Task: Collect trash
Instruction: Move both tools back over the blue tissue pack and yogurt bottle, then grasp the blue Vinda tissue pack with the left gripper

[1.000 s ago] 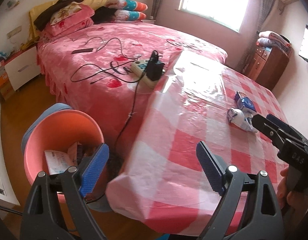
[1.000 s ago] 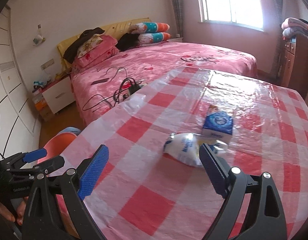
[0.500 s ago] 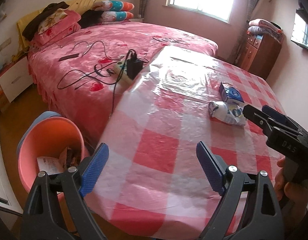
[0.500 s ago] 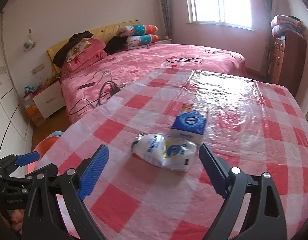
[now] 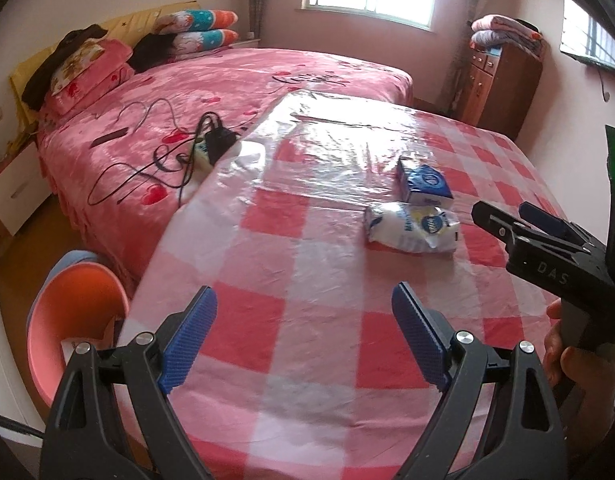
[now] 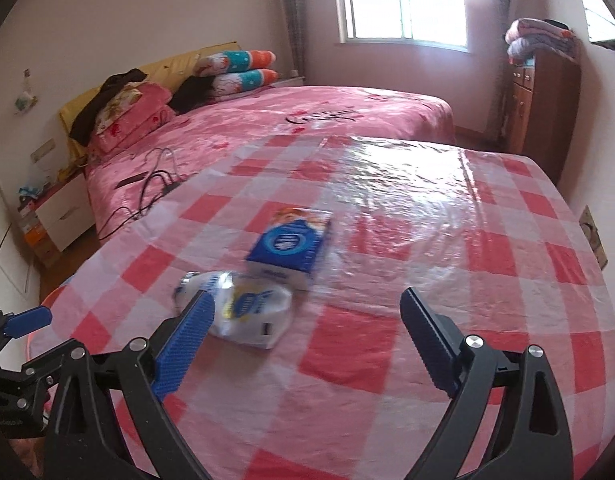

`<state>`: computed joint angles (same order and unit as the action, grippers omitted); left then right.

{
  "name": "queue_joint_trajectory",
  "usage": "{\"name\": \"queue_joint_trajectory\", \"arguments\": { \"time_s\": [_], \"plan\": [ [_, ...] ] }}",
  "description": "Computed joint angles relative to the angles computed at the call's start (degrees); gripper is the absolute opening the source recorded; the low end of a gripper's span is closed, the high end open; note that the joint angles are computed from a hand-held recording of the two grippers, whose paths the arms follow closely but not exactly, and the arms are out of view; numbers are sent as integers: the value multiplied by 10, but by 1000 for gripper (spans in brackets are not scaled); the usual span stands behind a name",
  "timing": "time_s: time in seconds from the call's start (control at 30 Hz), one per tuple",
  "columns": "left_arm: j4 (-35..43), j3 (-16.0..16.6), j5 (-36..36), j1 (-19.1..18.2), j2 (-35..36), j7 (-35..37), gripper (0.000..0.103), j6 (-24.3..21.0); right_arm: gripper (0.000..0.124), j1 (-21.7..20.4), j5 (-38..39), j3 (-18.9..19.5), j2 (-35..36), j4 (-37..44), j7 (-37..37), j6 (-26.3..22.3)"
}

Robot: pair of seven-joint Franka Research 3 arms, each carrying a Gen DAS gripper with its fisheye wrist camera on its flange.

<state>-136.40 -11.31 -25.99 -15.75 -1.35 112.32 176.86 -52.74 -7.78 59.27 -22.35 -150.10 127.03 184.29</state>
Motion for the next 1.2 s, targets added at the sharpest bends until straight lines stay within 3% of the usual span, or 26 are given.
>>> {"name": "queue_joint_trajectory", "arguments": {
  "time_s": [0.27,0.4,0.67,0.8,0.97,1.2],
  "plan": [
    [15,-18,125,8,20,-106,89,3,93,17,4,-49,-4,-17,-7,0],
    [26,-24,201,10,32,-164,89,2,93,52,16,-104,9,-27,-18,-1],
    [75,-68,190,26,67,-148,89,-7,93,106,37,-202,19,-46,-31,-3],
    [119,-64,247,15,100,-194,89,-18,93,142,55,-254,23,-56,-42,3],
    [207,-97,233,31,161,-193,89,-71,93,194,89,-316,27,-66,-70,12],
    [323,-73,287,-4,242,-250,89,-152,93,275,144,-395,35,-72,-121,17]
  ]
}}
